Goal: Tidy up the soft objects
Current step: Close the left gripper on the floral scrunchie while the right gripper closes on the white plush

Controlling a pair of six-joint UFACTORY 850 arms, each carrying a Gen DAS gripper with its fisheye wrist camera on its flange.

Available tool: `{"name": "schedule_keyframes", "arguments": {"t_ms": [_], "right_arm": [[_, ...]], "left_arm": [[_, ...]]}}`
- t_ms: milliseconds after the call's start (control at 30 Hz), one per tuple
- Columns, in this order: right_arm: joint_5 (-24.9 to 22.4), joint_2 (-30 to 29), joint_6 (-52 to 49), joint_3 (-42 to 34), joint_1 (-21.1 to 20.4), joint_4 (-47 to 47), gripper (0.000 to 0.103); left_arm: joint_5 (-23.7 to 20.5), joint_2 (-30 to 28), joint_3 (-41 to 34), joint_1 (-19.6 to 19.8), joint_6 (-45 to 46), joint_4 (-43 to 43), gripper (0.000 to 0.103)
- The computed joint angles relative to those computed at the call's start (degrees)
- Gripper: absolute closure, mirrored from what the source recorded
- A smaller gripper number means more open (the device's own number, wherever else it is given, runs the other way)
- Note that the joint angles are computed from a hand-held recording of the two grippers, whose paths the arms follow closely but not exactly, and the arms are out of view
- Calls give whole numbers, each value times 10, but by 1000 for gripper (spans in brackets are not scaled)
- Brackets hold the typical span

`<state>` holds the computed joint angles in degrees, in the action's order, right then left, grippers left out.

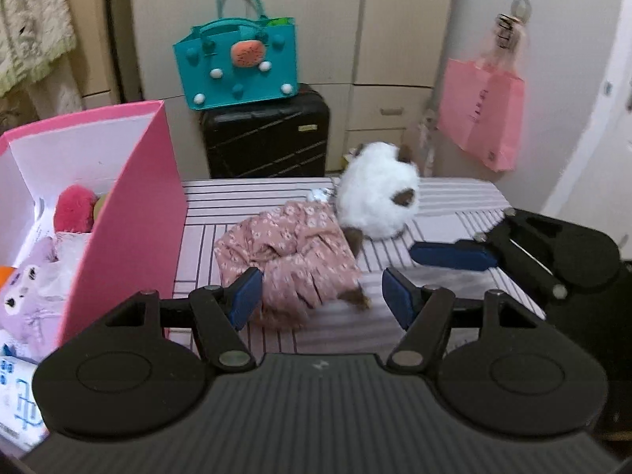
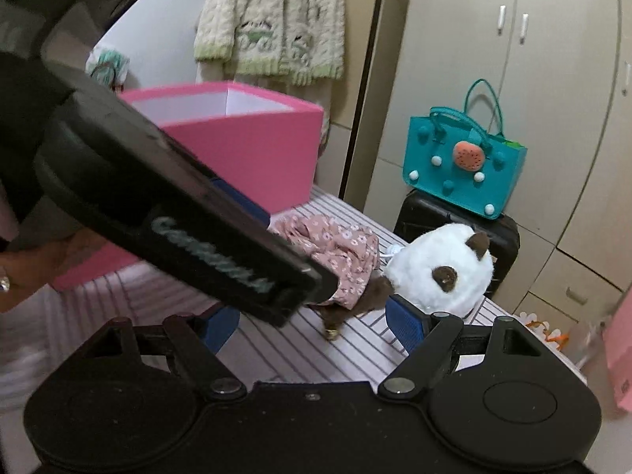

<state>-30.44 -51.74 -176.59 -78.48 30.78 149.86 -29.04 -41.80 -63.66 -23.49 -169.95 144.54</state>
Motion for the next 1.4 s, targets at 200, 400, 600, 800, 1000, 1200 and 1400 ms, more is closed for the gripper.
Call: {"name": "schedule_keyframes", "arguments": {"t_ms": [200, 400, 600, 800, 1000, 1200, 1400], "right_arm": [[9, 3, 10, 3, -21, -10, 18], [16, -13, 16, -28, -42, -3, 18], [-22, -35, 101, -69, -66, -126, 17], [-9, -67, 180, -128, -68, -182, 10], [3, -103, 295, -187, -69, -244, 9], [-1, -125, 423, -223, -71, -304, 18], [44, -102, 394, -192, -59, -244, 36]], "left_arm": [[3, -35, -47, -4, 100, -91, 37], [6, -72, -91, -4, 140, -165, 37], [-13, -82, -91, 1, 105, -141, 33], [-27, -84, -82, 4, 56, -97, 71], [-23, -77, -69, 6, 19, -30, 90], [-13, -66, -55, 13, -58, 26, 91], [-14, -57, -41, 9, -65, 33, 91]]}}
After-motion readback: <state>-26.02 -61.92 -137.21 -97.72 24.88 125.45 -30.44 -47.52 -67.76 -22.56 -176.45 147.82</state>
